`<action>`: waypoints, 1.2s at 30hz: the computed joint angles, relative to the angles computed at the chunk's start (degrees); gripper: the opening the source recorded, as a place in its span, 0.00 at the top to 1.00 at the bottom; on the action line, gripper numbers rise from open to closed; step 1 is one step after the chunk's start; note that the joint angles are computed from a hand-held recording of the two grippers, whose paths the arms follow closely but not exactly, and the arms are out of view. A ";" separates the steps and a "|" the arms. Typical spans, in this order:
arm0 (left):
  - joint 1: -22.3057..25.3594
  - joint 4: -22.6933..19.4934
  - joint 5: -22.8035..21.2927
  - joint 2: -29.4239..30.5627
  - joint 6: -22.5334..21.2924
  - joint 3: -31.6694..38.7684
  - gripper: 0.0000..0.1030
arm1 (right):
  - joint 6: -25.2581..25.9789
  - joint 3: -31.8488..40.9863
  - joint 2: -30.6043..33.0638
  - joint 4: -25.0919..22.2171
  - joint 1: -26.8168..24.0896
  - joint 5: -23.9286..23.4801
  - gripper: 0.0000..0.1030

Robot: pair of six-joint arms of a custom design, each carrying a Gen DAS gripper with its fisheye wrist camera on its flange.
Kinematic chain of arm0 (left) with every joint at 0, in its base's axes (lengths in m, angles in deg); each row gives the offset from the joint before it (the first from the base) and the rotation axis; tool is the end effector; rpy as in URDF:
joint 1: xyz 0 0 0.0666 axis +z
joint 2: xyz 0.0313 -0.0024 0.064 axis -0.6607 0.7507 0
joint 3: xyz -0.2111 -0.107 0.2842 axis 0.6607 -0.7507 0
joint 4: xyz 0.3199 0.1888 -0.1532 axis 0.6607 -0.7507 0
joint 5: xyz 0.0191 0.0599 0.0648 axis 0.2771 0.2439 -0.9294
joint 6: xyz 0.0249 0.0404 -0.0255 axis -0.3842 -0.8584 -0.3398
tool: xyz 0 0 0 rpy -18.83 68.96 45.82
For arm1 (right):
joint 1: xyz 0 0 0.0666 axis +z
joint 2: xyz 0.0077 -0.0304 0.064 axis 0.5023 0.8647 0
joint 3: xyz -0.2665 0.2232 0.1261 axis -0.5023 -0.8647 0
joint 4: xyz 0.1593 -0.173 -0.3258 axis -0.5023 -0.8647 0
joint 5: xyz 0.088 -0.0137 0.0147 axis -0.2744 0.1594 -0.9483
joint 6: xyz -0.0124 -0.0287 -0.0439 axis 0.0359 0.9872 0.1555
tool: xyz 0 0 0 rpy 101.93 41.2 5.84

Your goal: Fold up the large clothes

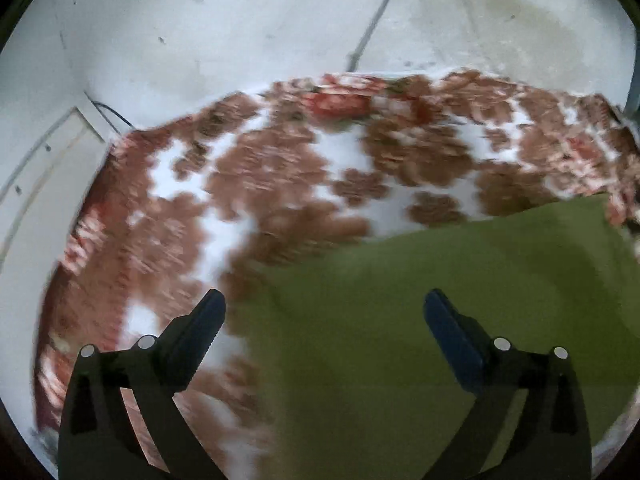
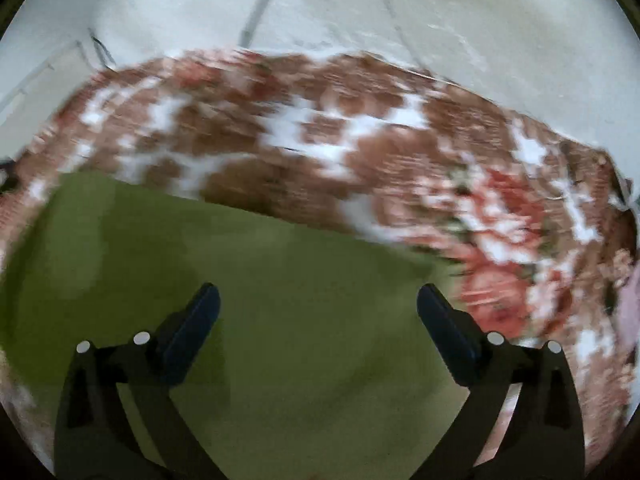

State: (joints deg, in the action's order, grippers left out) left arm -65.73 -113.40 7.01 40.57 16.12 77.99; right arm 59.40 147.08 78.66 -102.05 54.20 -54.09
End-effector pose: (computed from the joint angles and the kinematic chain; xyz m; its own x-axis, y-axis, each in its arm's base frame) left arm 0.4397 -0.1892 0.5076 -0.7789 0.0909 -0.6205 0.0590 0.9957 0.0718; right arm 0.4866 0.2121 0.4939 -0.7481 -0.2382 -0.6194 -0.2761 0.9605 -0.0359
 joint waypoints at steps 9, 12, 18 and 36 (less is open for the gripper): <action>-10.48 4.09 -5.20 5.83 13.32 -4.69 0.05 | -14.69 -1.69 5.28 -1.46 10.47 10.81 0.05; -9.15 4.72 -4.10 4.39 11.67 -8.00 0.04 | -13.51 -4.11 4.20 -1.53 9.50 12.23 0.05; -2.84 4.80 -5.91 -0.67 6.52 -15.17 0.04 | -6.55 -12.74 -1.29 4.03 4.39 15.32 0.05; 1.90 -0.81 -6.01 -23.98 19.66 -22.77 0.05 | -9.80 -16.15 -9.30 4.58 3.85 12.30 0.05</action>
